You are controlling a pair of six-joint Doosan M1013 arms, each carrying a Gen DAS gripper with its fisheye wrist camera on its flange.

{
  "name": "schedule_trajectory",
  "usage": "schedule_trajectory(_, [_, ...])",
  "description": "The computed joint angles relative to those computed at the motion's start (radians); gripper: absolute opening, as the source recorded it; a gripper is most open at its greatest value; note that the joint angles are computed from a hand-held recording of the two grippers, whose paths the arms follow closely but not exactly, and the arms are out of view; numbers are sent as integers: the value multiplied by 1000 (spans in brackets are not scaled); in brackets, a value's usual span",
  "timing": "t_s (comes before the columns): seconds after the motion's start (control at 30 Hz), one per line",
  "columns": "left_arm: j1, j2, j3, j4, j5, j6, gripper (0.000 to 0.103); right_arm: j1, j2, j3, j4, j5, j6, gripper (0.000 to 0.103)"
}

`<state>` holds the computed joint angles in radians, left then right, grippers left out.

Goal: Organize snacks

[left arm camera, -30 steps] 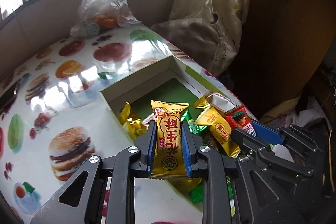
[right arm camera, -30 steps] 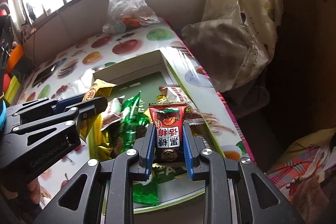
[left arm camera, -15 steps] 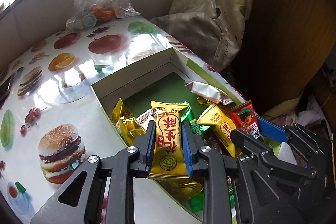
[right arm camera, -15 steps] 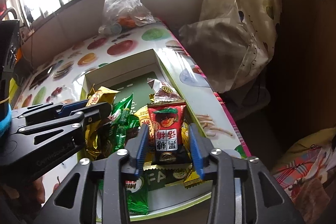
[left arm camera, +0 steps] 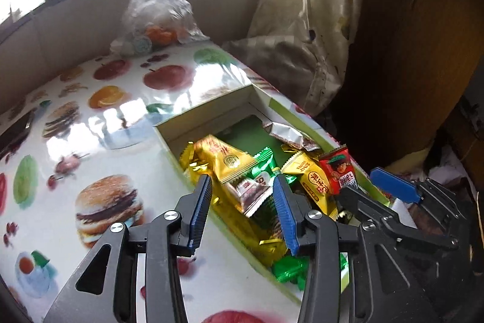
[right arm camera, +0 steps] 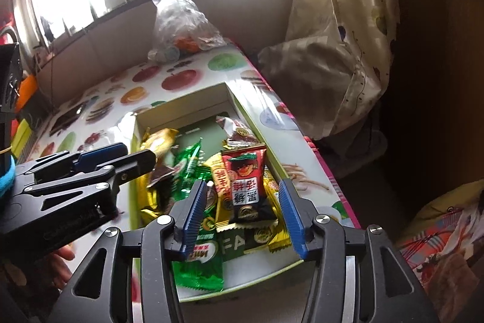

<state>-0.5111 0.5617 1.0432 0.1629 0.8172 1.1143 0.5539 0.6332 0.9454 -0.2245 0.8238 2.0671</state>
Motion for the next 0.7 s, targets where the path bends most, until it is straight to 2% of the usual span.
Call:
schedule_trajectory(0.13, [-9, -40, 55, 44, -22, -36, 43, 17, -31, 37, -46, -21, 26, 52])
schedule_trajectory(0.3, [-32, -94, 140, 154, -38, -147, 43, 41, -67, 89, -96, -29, 56, 54])
schedule_trajectory(0.47, [-49, -140, 223, 175, -52, -176, 44, 74, -105, 161, -181, -30, 102, 55])
schedule_trajectory(0.53, [-61, -147, 243, 205, -38, -182, 44, 81, -114, 183, -183, -24, 108, 55])
schedule_trajectory(0.7, [-73, -159, 287, 194, -26, -192, 44, 94, -130, 228, -189, -7, 151, 55])
